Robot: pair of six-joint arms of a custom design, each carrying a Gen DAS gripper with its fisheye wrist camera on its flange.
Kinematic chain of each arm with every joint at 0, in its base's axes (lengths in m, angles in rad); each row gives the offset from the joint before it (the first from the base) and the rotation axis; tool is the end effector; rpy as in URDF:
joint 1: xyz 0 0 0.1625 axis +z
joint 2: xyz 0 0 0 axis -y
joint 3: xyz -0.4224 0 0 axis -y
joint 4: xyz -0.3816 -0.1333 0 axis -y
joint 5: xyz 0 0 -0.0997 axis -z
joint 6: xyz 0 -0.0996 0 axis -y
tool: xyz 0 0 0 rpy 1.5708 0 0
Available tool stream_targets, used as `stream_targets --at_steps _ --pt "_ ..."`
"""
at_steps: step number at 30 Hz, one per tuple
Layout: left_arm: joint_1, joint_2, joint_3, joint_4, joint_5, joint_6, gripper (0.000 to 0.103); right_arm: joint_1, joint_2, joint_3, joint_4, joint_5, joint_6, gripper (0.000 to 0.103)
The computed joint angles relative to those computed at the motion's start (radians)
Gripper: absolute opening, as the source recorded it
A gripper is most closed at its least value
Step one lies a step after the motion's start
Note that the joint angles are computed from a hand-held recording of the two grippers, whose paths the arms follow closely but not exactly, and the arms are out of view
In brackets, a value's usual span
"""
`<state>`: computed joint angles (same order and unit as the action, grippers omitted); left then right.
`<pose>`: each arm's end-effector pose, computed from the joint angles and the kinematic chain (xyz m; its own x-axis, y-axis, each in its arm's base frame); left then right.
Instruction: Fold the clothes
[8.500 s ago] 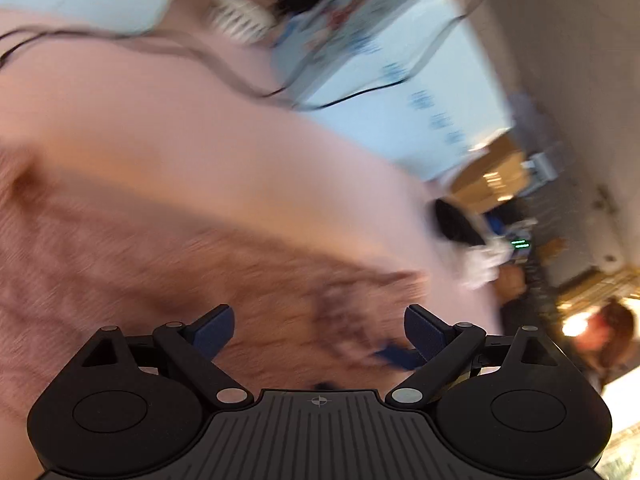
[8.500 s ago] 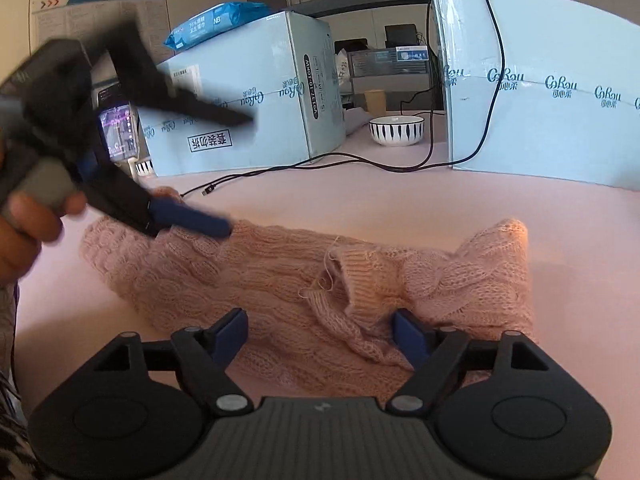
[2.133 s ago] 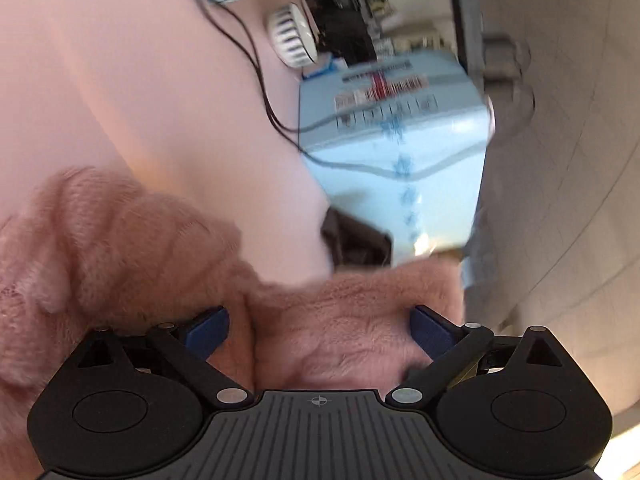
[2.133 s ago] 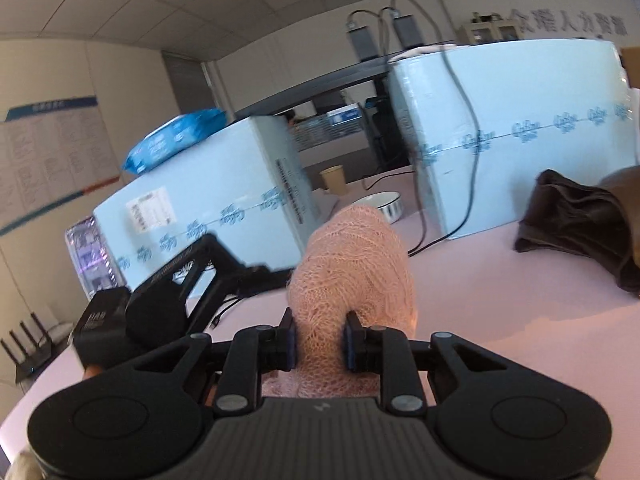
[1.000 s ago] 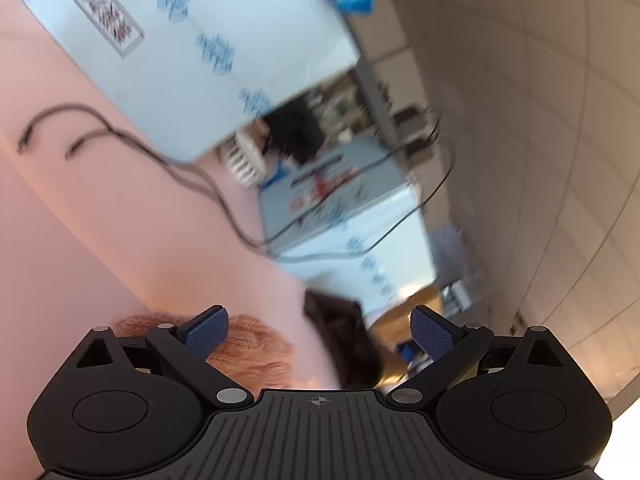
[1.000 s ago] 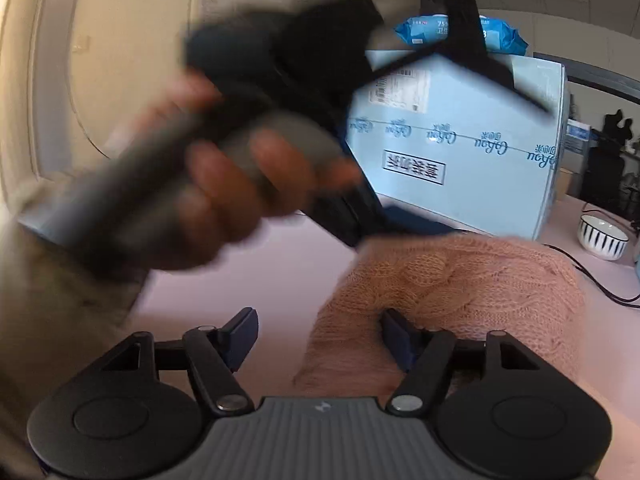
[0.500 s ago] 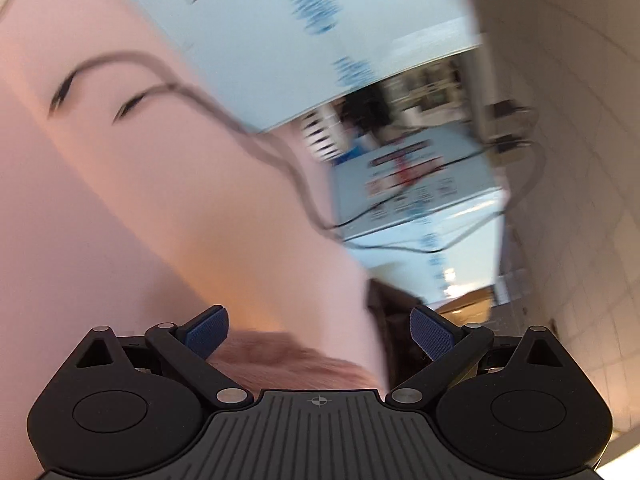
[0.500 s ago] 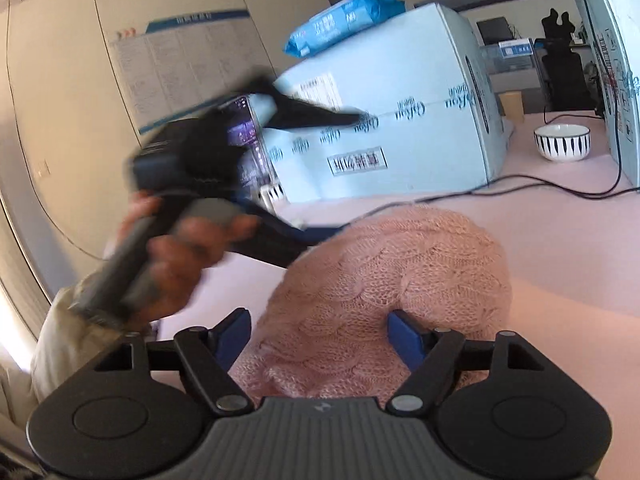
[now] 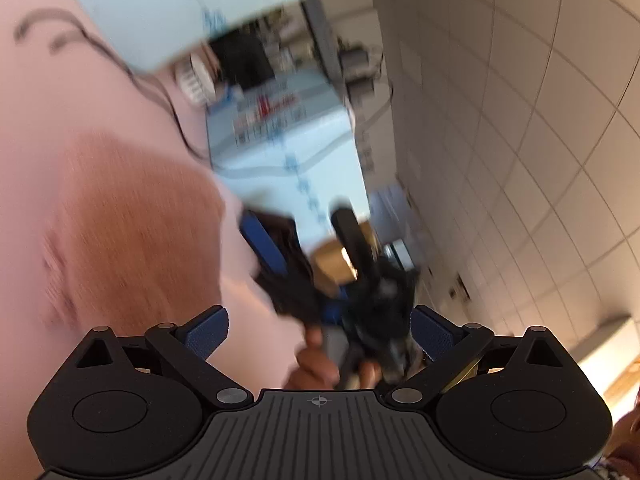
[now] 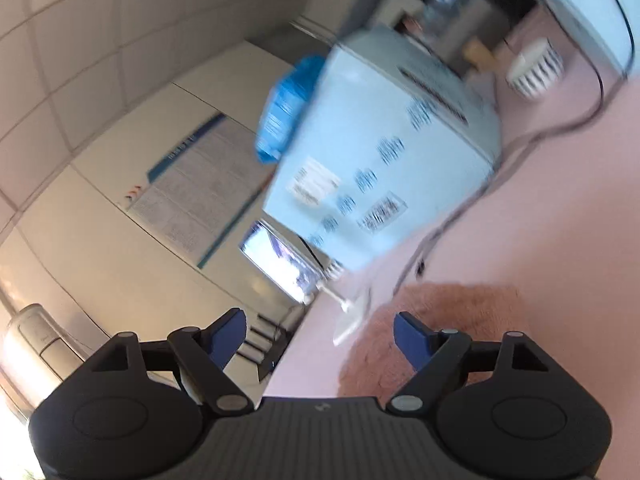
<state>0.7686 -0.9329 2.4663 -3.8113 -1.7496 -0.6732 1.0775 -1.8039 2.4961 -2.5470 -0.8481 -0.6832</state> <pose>-0.2110 -0.3648 0.1108 -0.8106 0.2864 0.5108 0.0526 0.9043 -0.4236 0.0273 -0.3699 0.2862 -0.8674 -0.3849 -0.3155 -0.1199 0.7769 -0.6181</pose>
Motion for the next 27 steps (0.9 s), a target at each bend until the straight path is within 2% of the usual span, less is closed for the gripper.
stream_targets --at_steps 3,5,9,12,13,14,17,20,22,24,26,27 --pt "0.021 0.042 -0.017 0.039 0.05 -0.049 0.099 0.026 0.065 0.013 -0.139 -0.042 0.086 0.083" --pt "0.026 0.053 -0.02 0.038 0.133 -0.07 0.099 0.041 0.098 0.009 -0.192 -0.051 0.117 0.082" --pt "0.051 0.057 -0.029 -0.002 0.211 -0.086 0.099 0.046 0.131 0.011 -0.229 -0.06 0.143 0.082" --pt "0.015 0.047 -0.033 0.004 0.347 -0.043 0.099 0.039 0.168 0.003 -0.25 -0.061 0.162 0.079" --pt "0.012 0.051 -0.041 0.014 0.372 -0.032 0.099 0.033 0.174 0.003 -0.251 -0.055 0.161 0.078" --pt "0.018 0.049 -0.047 0.032 0.365 -0.037 0.099 0.032 0.171 0.001 -0.245 -0.052 0.156 0.078" --pt "0.04 0.016 -0.048 0.089 0.309 -0.073 0.099 0.018 0.098 0.016 -0.192 -0.013 0.098 0.084" --pt "0.018 -0.038 -0.012 0.054 0.294 -0.06 0.099 -0.025 -0.01 0.047 -0.121 0.05 0.007 0.089" --pt "-0.019 -0.072 0.01 -0.01 0.35 -0.025 0.099 -0.037 -0.107 0.054 -0.028 0.02 -0.032 0.091" --pt "-0.046 -0.091 0.012 -0.063 0.406 0.026 0.099 -0.04 -0.144 0.042 0.083 -0.005 -0.068 0.091" --pt "-0.034 -0.109 -0.029 0.003 0.391 0.071 0.1 -0.044 -0.153 0.028 0.182 -0.021 -0.1 0.091" --pt "-0.018 -0.104 -0.057 0.05 0.362 0.081 0.1 -0.043 -0.136 0.029 0.176 -0.034 -0.085 0.091"
